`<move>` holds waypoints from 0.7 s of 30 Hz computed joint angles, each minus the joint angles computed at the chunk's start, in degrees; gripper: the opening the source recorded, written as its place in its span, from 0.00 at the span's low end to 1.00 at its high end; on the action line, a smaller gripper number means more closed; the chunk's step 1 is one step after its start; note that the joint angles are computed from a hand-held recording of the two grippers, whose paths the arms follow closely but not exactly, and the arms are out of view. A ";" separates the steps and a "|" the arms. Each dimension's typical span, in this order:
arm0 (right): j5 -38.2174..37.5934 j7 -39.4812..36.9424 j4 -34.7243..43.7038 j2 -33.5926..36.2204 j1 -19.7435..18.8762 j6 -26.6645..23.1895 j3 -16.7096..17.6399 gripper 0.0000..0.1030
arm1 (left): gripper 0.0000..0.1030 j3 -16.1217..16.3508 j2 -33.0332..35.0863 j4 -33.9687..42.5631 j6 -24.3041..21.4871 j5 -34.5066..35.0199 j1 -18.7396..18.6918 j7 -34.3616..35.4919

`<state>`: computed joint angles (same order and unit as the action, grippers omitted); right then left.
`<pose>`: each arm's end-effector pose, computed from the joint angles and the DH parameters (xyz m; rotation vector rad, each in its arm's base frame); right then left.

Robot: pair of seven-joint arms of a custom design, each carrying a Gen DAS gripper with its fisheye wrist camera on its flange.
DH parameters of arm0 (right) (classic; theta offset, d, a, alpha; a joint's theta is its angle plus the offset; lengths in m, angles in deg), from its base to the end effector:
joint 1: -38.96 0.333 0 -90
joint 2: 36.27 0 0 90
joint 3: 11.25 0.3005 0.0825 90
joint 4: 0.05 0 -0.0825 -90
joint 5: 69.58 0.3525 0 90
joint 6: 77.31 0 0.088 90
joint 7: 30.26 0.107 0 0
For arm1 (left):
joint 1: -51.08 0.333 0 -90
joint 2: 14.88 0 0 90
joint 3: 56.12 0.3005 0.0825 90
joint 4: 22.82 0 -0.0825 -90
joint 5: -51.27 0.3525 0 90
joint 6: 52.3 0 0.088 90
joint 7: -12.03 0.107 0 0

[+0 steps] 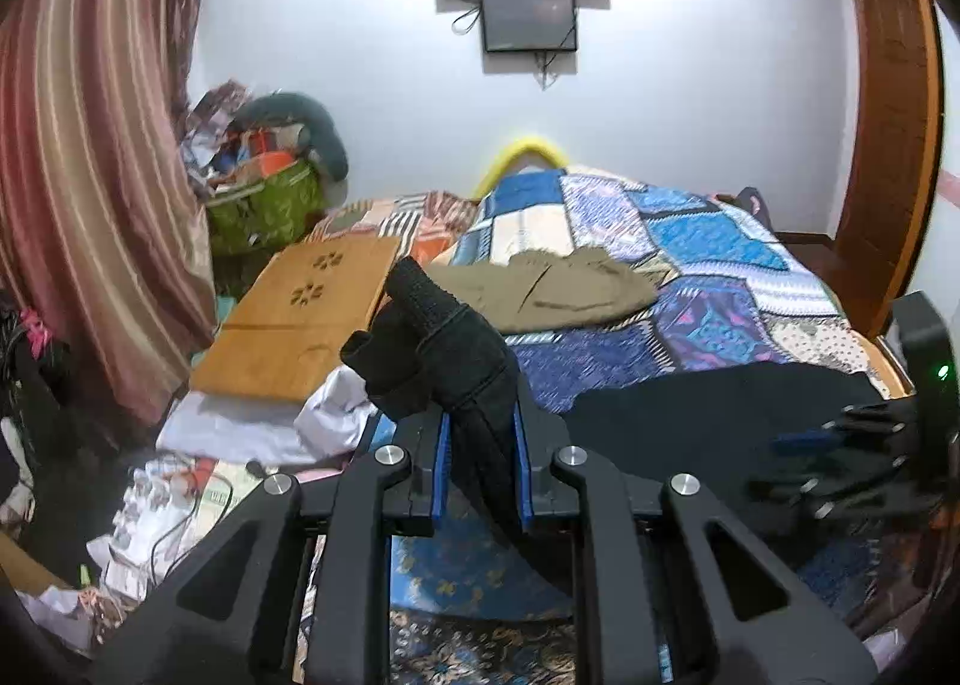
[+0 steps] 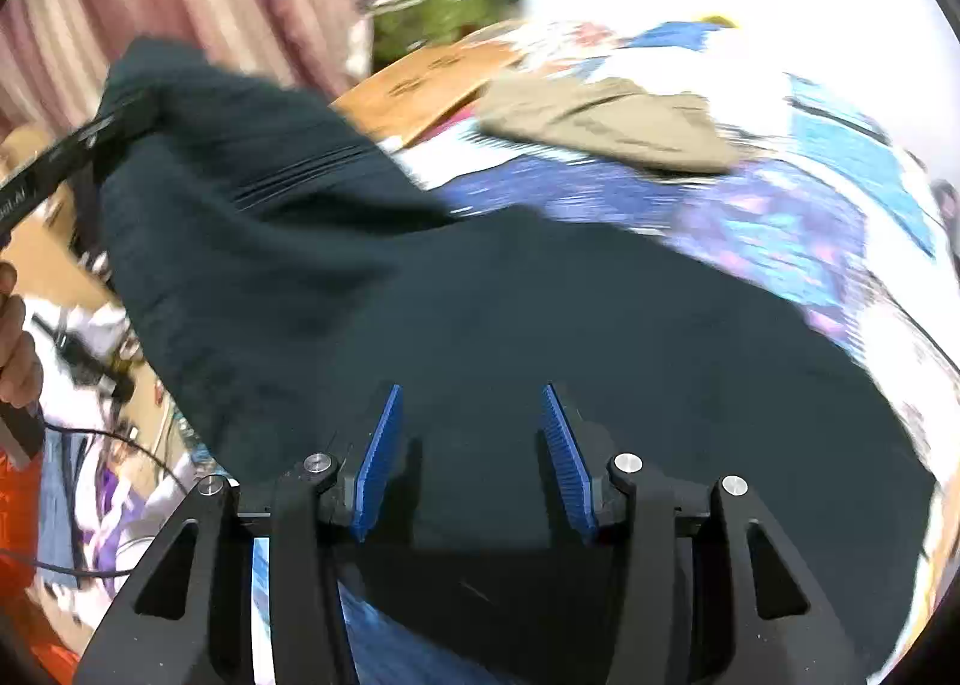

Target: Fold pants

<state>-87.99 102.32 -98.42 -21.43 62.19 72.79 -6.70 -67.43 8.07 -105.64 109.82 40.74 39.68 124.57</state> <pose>0.5717 0.3034 0.5060 -1.7413 1.8158 -0.4330 0.6516 -0.2308 0.5777 -1.1177 2.0891 -1.0852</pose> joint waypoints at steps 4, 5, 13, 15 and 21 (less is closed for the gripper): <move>-8.26 13.69 -13.43 -11.04 -0.38 -0.31 -2.77 0.43 | 0.17 -1.58 -0.30 0.87 0.54 -0.64 -0.54 1.79; -9.04 15.63 -15.49 -12.78 -1.28 -0.63 -2.53 0.43 | 0.17 -1.93 -0.45 0.99 0.69 -0.80 -0.79 2.27; -9.36 23.08 -28.33 -19.64 -6.69 2.10 -0.50 0.43 | 0.16 -1.91 0.12 4.03 -0.20 0.52 -4.76 1.79; -11.86 25.84 -28.99 -19.57 -7.54 4.03 0.17 0.45 | 0.16 -1.35 0.42 4.78 -0.76 1.90 -6.25 0.47; -13.23 26.83 -31.18 -20.46 -8.63 7.99 0.62 0.48 | 0.15 -1.34 1.40 6.38 -2.02 4.88 -9.00 -0.85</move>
